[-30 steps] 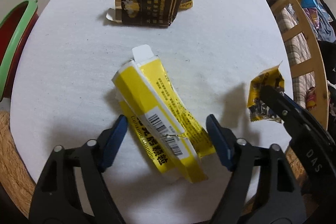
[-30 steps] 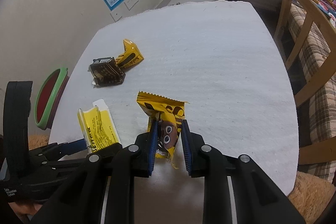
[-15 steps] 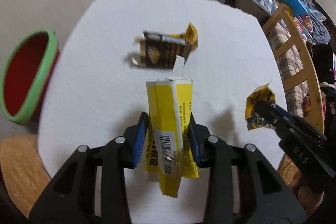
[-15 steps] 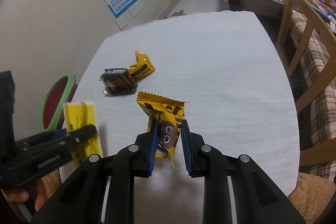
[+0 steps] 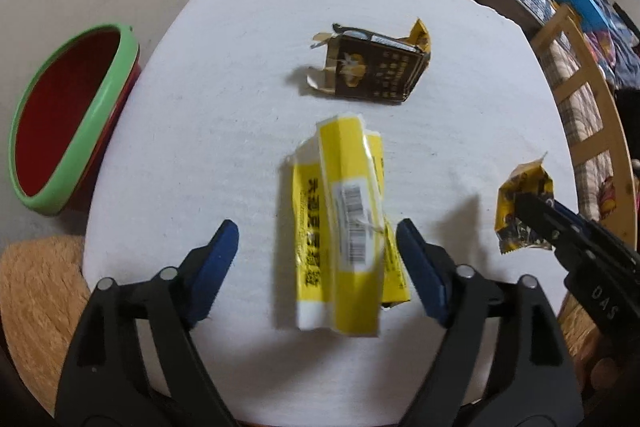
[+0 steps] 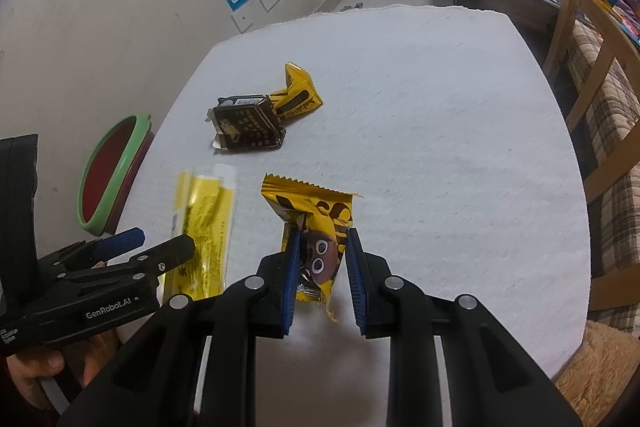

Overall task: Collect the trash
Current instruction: 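Carry the yellow box and yellow-brown packet over the red bin with both grippers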

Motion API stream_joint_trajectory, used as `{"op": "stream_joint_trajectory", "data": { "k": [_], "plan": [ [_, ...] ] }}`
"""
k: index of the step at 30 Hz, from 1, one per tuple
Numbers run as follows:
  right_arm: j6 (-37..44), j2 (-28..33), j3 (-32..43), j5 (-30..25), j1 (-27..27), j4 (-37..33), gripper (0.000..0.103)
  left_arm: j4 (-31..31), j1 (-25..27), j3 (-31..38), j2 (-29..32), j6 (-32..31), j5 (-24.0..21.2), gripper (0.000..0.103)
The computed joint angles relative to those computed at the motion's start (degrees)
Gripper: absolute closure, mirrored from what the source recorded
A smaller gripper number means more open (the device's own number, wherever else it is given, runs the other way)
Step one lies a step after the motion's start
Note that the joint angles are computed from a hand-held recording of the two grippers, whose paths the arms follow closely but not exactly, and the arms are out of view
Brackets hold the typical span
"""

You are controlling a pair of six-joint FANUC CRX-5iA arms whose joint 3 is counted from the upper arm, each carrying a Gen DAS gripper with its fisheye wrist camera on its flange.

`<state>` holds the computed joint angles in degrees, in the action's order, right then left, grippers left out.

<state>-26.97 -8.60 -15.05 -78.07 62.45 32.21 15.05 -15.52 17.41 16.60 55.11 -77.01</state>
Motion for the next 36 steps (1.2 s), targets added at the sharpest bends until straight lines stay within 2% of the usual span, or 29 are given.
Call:
{"op": "stream_joint_trajectory", "data": {
  "k": [3, 7, 10, 11, 16, 17, 19, 20, 22, 27, 36],
  "plan": [
    [0.4, 0.19, 0.23, 0.11, -0.1, -0.02, 0.08, -0.35, -0.34, 1.03, 1.26, 0.6, -1.92, 0.022],
    [-0.01, 0.07, 0.14, 0.15, 0.09, 0.17, 0.08, -1.18, -0.94, 0.23, 1.31, 1.69, -1.1, 0.019],
    [-0.76, -0.25, -0.22, 0.08, 0.36, 0.44, 0.08, -2.3, -1.36, -1.19, 0.47, 2.69, 1.37, 0.019],
    [-0.84, -0.26, -0.21, 0.06, 0.37, 0.46, 0.08, -0.84, -1.03, -1.75, 0.51, 1.8, 1.43, 0.019],
    [-1.07, -0.48, -0.48, 0.21, 0.46, 0.53, 0.08, -1.69, -1.52, -2.92, -0.46, -1.46, 3.11, 0.02],
    [-1.13, -0.49, -0.5, 0.27, 0.48, 0.62, 0.08, -0.92, -1.39, -2.83, -0.14, -2.03, 2.39, 0.021],
    [-1.08, -0.43, -0.39, 0.32, 0.55, 0.83, 0.08, -0.38, -1.57, -1.74, 1.08, -1.84, 0.62, 0.038],
    [-1.0, -0.34, -0.29, 0.34, 0.55, 0.92, 0.08, -1.06, -1.84, -1.15, 1.54, -1.63, -0.29, 0.041],
    [-0.87, 0.01, 0.11, 0.35, 0.46, 0.97, 0.08, -1.89, -2.1, -2.02, 0.74, -2.44, 0.98, 0.048],
    [-0.24, 0.51, 0.97, 0.01, 0.42, 1.41, 0.08, -0.25, -1.48, -2.15, 0.19, -3.49, 1.22, 0.053],
    [2.62, 2.1, 4.32, -1.67, 0.14, 4.01, 0.08, 6.5, 2.49, -2.73, -4.73, -4.51, 10.38, 0.053]
  ]
}}
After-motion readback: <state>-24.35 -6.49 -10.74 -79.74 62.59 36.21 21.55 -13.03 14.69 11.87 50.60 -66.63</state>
